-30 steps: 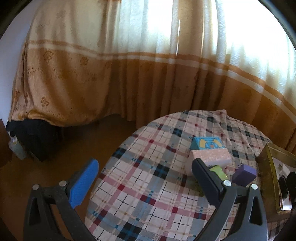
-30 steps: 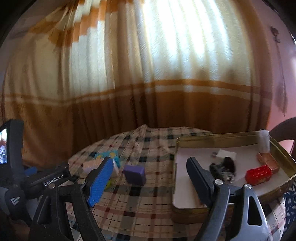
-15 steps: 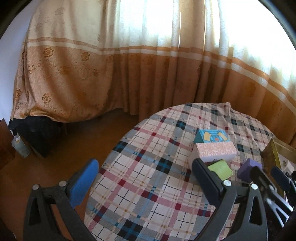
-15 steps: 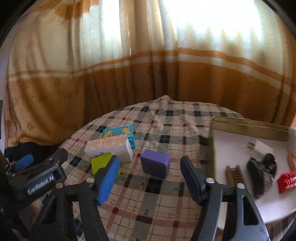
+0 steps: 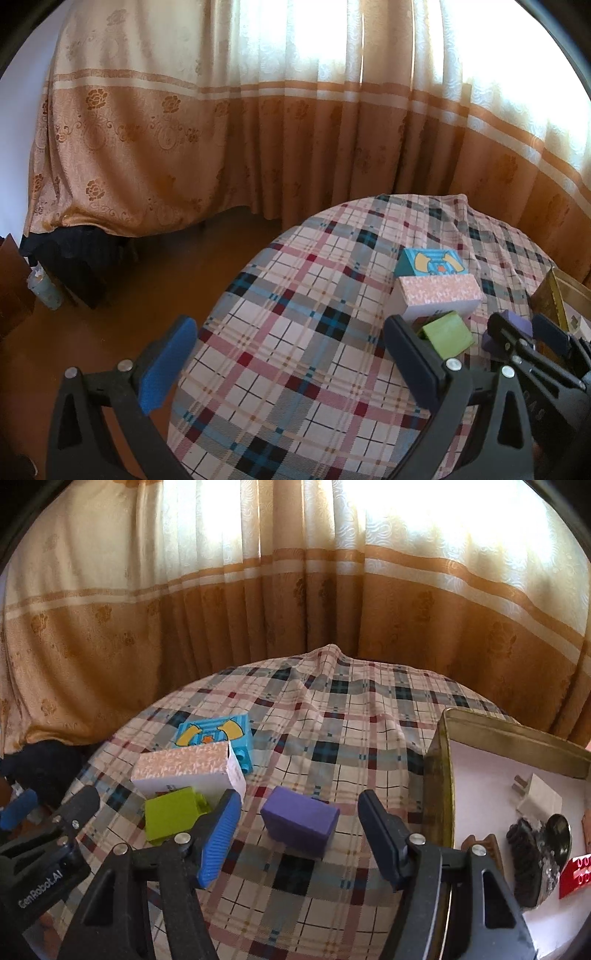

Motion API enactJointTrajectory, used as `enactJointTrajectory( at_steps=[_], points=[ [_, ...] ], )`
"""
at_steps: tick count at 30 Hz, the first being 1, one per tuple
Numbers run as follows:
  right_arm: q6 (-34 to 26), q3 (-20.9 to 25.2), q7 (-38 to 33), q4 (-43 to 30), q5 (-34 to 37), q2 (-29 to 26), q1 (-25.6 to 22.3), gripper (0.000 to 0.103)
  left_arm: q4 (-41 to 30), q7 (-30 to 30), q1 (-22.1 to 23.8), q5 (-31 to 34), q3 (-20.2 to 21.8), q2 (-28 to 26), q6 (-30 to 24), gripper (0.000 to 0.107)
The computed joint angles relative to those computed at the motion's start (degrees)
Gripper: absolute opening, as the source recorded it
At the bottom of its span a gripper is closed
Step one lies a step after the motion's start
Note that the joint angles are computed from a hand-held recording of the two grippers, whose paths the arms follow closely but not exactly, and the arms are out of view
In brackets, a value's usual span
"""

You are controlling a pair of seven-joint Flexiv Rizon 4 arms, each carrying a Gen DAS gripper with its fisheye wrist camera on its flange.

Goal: Organize rigid objects
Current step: 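Move the right gripper toward the purple cube while the left approaches the green block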

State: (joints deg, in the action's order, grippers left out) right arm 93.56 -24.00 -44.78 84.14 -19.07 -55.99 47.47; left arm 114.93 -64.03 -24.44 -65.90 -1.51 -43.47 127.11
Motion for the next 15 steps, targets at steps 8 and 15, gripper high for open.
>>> enactJointTrajectory(
  at_steps=[8, 15],
  points=[
    [3.98, -7.07, -2.67, 3.02, 1.56, -0.59, 6.21, 0.063, 0.02, -0.34, 0.02, -0.18, -0.13, -0.02, 0.30, 0.102],
    [-1.41, -10.10, -3.82, 0.14, 0.12, -2.39, 7.93, 0.063, -0.16, 0.38, -0.03, -0.98, -0.41, 0.01, 0.35, 0.102]
  ],
)
